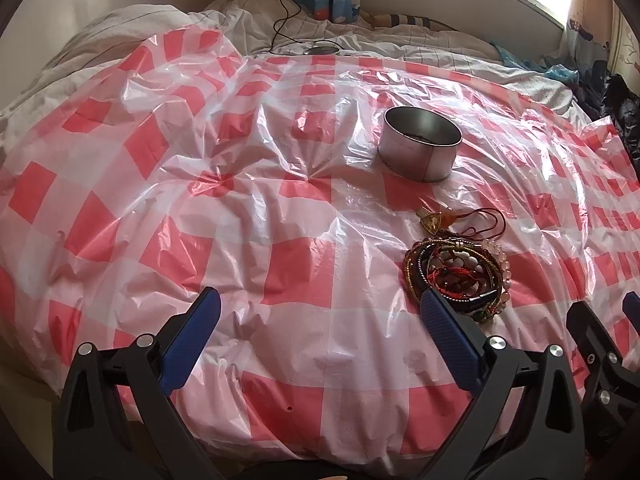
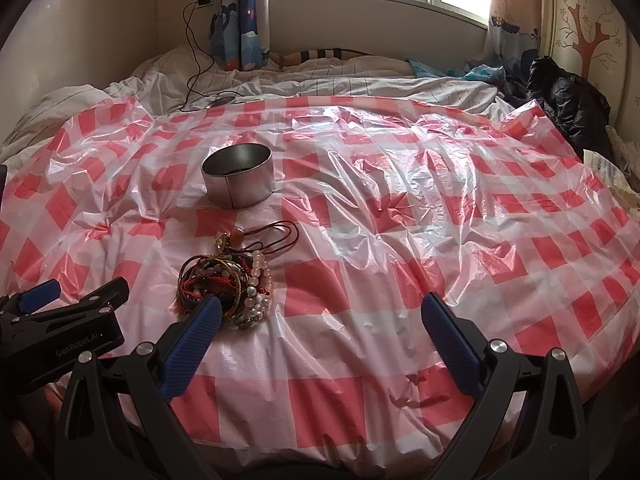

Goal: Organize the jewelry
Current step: 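Move both open grippers toward the jewelry pile beside the silver tin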

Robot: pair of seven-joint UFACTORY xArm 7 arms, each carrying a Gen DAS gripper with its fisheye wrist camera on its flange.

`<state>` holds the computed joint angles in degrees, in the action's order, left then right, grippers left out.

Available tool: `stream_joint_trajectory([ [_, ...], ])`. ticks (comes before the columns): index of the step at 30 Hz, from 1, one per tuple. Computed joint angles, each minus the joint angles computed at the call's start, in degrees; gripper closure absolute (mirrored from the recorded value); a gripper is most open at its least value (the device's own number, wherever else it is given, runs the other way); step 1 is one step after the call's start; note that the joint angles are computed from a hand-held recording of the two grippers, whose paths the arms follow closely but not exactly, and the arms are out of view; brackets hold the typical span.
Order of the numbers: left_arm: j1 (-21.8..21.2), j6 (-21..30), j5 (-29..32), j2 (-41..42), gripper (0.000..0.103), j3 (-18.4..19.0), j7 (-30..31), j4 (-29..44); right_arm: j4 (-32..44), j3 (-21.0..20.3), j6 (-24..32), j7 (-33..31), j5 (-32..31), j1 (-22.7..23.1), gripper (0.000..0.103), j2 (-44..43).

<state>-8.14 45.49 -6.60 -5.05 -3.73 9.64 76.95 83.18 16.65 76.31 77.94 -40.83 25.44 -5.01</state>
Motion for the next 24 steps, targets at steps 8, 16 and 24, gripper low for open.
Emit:
stream_joint_trajectory([
  [8,-0.01,-0.37,-0.04,-0.22,0.006,0.00,0.03,-0.27,0.38,0.02,0.27,-0.02,-0.09,0.13,0.007,0.23],
  [16,-0.28,-1.57,0.98,-1.43,0.006,-0.25,-0.50,-1.25,-0.53,0.03,0.35,-0.63,-0.40,-0.23,0.007,-1.07],
  [24,-0.38,-0.23,-0.05,-1.13,0.006,0.07,0.25,-0.42,-6.92,-1.41,-9.90,0.21,4.06,-2.24,0.007,-6.00],
])
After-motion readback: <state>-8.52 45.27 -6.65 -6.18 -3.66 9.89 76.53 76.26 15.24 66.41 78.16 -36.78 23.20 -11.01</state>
